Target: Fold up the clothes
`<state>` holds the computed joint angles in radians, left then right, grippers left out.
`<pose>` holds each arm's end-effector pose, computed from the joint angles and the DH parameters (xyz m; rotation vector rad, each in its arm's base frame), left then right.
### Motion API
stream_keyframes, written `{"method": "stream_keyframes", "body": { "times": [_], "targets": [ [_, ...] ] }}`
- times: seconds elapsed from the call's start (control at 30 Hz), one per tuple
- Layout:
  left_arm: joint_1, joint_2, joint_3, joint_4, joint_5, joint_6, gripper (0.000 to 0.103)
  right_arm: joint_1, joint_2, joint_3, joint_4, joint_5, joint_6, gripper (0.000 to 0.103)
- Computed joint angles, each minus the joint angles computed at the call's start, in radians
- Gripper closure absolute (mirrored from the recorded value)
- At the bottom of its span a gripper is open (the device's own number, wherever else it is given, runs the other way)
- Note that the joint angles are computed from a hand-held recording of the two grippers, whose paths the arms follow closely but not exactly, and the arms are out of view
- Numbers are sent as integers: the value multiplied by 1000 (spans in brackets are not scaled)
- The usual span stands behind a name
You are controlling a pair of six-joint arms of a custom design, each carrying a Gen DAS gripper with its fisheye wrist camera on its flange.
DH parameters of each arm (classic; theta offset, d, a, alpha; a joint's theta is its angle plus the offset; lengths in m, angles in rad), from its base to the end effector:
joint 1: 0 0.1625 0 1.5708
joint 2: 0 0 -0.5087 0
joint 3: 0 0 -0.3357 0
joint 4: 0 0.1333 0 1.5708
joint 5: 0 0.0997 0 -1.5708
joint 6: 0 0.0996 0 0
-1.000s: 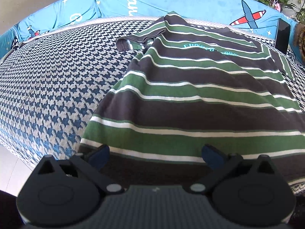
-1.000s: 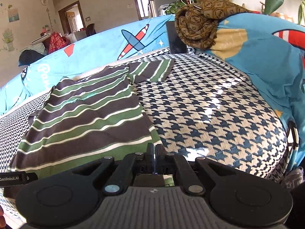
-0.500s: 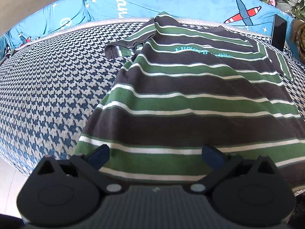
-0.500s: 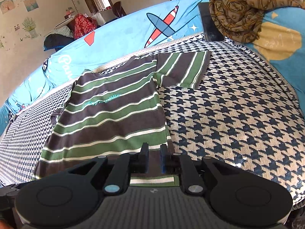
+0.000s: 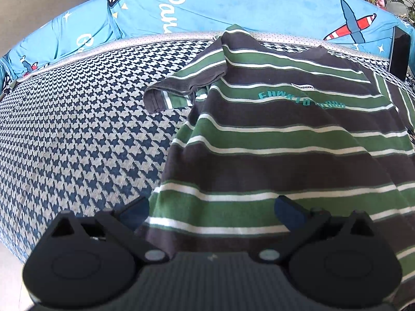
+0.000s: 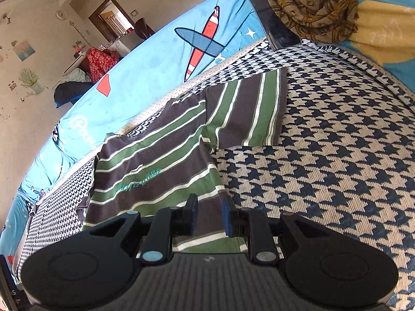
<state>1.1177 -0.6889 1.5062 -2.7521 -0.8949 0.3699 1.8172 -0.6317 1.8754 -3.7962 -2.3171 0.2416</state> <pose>-0.1495 -0.7538 0.2039 0.8314 2.2997 -0.4844 0.2185 -0.5994 0.1873 -0.4733 -2.2895 1.4033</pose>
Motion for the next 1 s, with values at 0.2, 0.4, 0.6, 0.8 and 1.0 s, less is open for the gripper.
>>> {"method": "stream_keyframes", "body": {
  "times": [0.2, 0.4, 0.6, 0.8, 1.0],
  "targets": [
    [1, 41, -66, 22, 10, 41, 0, -26, 16, -55, 19, 14, 22, 77],
    [9, 63, -124, 70, -6, 45, 0, -44, 28, -98, 22, 24, 27, 75],
    [14, 79, -165, 98, -21, 56, 0, -66, 37, -133, 48, 37, 52, 73],
    [22, 97, -222, 129, -22, 49, 0, -82, 51, -174, 81, 31, 53, 72],
    [32, 127, -300, 171, 2, 21, 0, -93, 75, -216, 67, 40, 36, 72]
  ]
}}
